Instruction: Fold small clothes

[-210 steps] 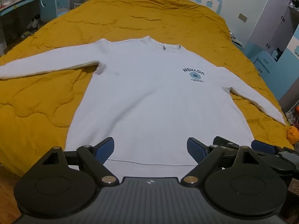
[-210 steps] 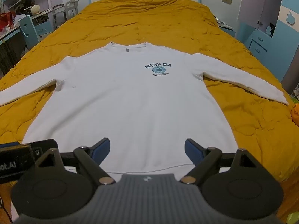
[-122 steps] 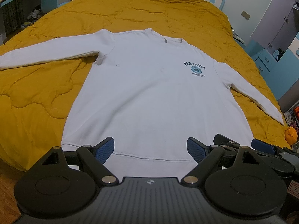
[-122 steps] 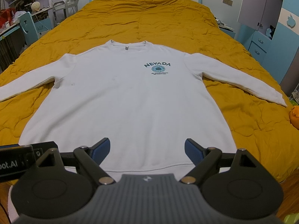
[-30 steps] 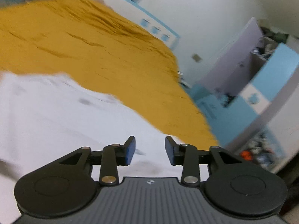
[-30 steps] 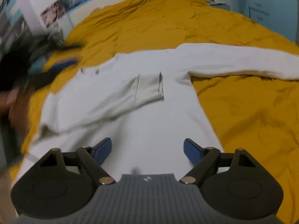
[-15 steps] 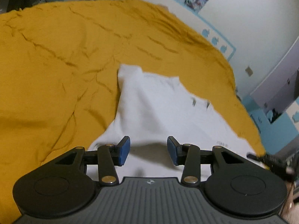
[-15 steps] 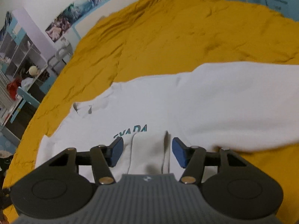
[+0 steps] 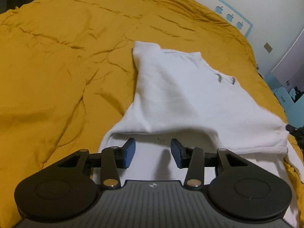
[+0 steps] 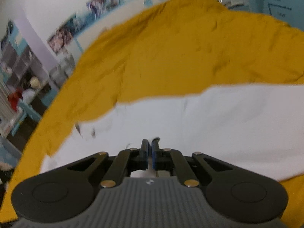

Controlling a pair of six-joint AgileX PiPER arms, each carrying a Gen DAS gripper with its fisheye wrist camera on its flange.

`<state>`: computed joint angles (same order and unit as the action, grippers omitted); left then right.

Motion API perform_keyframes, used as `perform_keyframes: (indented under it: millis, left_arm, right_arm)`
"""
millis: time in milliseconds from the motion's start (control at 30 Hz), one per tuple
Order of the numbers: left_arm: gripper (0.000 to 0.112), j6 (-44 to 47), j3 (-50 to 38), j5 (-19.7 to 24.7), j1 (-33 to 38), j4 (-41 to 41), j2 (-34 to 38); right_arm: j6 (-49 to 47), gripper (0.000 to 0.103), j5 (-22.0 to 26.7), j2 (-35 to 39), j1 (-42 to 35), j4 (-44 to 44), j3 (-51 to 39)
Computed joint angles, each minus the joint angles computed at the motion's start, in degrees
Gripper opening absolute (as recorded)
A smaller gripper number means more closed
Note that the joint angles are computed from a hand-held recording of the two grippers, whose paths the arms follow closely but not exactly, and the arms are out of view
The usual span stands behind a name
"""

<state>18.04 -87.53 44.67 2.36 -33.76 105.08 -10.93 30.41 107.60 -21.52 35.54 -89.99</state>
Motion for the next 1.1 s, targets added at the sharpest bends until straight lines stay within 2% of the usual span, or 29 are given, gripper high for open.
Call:
perform_keyframes:
  millis: [67, 167, 267, 333, 367, 433, 467, 500, 533, 567, 667, 700, 767, 833, 1033, 1067, 1100]
  left_arm:
    - [0.051, -0.42, 0.75, -0.67, 0.17, -0.45, -0.08]
    - [0.053, 0.52, 1.98, -1.88, -0.2, -0.91, -0.96]
    - [0.053, -1.37, 1.36, -2.82, -1.43, 2.39, -0.82]
    - [0.051, -3.6, 1.95, -4.62, -1.67, 4.22, -1.09]
    - [0.046, -4.75, 2.3, -5.2, -1.38, 4.37, -1.17]
    - [0.043, -5.5, 1.85, -3.5, 0.27, 1.56, -0.93]
    - [0.044, -3.83, 2.24, -2.64, 1.48, -1.86, -1.24]
    - [0.049, 0.14, 2.7, -1.28, 2.82, -6.88, -1.62]
    - [0.06, 3.66, 3.34, -0.44, 3.6, -10.09, -2.32]
    - [0.065, 5.58, 3.9, -0.42, 3.65, -11.0, -3.1]
    - [0.068, 2.19, 2.36, -1.33, 1.43, -2.68, -3.6]
    - [0.067, 0.46, 1.62, -1.56, 0.88, -0.9, -3.15]
    - [0.065, 0.07, 0.66, 0.85, 2.41, -4.23, -2.61]
    - [0.065, 2.26, 1.81, 1.07, 3.49, -9.39, -3.44]
    - [0.067, 3.99, -2.51, -0.94, -0.36, -9.48, -0.25]
    - [0.067, 2.47, -4.89, 0.01, -0.97, -8.64, 1.88]
    - [0.067, 0.31, -7.65, 2.01, -1.23, -7.87, 4.09]
  right_arm:
    - [6.51, 0.0, -3.4, 0.3, 0.21, -6.97, 1.18]
    - [8.82, 0.0, -0.97, 3.7, -1.4, -5.01, -0.17]
    - [8.67, 0.0, -0.61, 5.52, -1.46, -4.86, -0.63]
    - [13.65, 0.004, -1.11, 6.19, -0.62, -9.56, -1.88]
    - [18.14, 0.005, -1.8, 5.88, 0.27, -14.08, -1.97]
    - [20.25, 0.012, -5.24, 2.08, 0.39, -18.9, 2.96]
    - [17.87, 0.015, -7.82, 0.18, 0.67, -18.12, 5.6]
    - [13.2, 0.024, -8.97, -1.66, 0.99, -15.05, 7.67]
    - [7.47, 0.029, -7.85, -2.95, 0.98, -9.92, 8.61]
    - [1.74, 0.029, -4.52, -4.07, 0.92, -5.19, 8.95]
    - [-9.64, 0.029, 2.43, -7.18, 1.02, 3.0, 12.45]
    - [-10.43, 0.027, 3.33, -7.87, 1.8, 2.14, 13.41]
    - [-7.88, 0.029, 3.38, -9.36, 3.19, -1.97, 15.68]
    - [-9.74, 0.029, 3.58, -10.77, 2.86, 1.07, 18.01]
    - [-14.9, 0.029, -0.41, -13.89, 3.24, 6.91, 21.7]
    - [-17.23, 0.032, -1.23, -13.54, 3.03, 10.16, 21.62]
    - [-17.96, 0.042, -2.15, -12.98, 3.27, 12.27, 20.94]
